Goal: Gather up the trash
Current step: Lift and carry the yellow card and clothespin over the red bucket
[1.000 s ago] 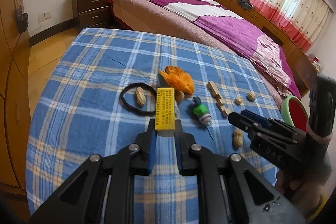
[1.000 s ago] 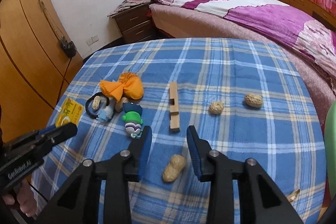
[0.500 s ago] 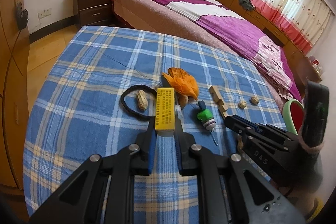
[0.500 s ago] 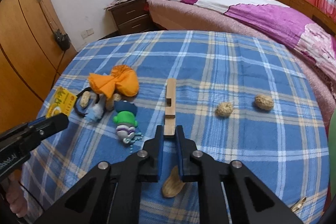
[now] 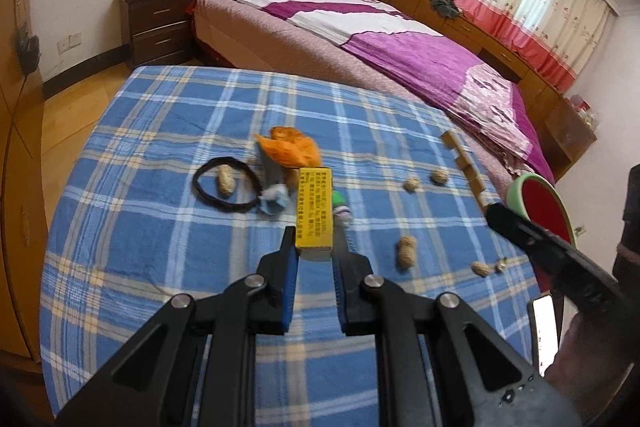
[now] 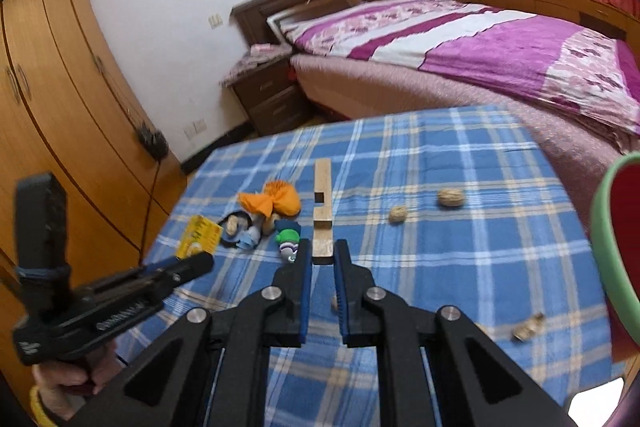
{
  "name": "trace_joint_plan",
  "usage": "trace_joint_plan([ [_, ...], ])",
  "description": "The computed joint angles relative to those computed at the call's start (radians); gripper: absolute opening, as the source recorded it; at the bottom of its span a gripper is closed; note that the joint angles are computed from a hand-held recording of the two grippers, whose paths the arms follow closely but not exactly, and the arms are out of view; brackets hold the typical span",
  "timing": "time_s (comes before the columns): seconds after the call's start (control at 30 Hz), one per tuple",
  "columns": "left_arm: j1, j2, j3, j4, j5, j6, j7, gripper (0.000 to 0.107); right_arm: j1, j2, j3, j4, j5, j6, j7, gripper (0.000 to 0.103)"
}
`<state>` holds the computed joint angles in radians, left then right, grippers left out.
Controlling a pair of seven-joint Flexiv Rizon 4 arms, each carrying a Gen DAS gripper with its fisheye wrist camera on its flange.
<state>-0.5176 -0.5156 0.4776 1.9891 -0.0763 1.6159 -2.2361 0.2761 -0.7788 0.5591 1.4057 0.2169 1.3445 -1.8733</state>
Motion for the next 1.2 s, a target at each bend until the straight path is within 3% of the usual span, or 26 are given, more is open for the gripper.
trace_joint_plan([
  [0.3, -0.025, -0.003, -0.025, -0.071, 0.039, -0.038, 0.017, 0.016, -0.135, 0.086, 0.068, 0.108, 0.078, 0.13, -0.011, 0.012],
  [0.43, 0.022, -0.006, -0.097, -0.103, 0.053, -0.049, 0.033, 0.016, -0.197, 0.104, 0.087, 0.142, 0.073, 0.186, 0.015, 0.012],
  [0.7, 0.093, -0.04, -0.225, -0.198, 0.065, -0.099, 0.092, 0.015, -0.238, 0.111, 0.031, 0.19, 0.021, 0.261, 0.149, 0.012],
  [1.2, 0.147, -0.16, -0.354, -0.44, 0.073, -0.24, 0.223, 0.015, -0.284, 0.046, -0.048, 0.19, -0.119, 0.282, 0.382, 0.012],
])
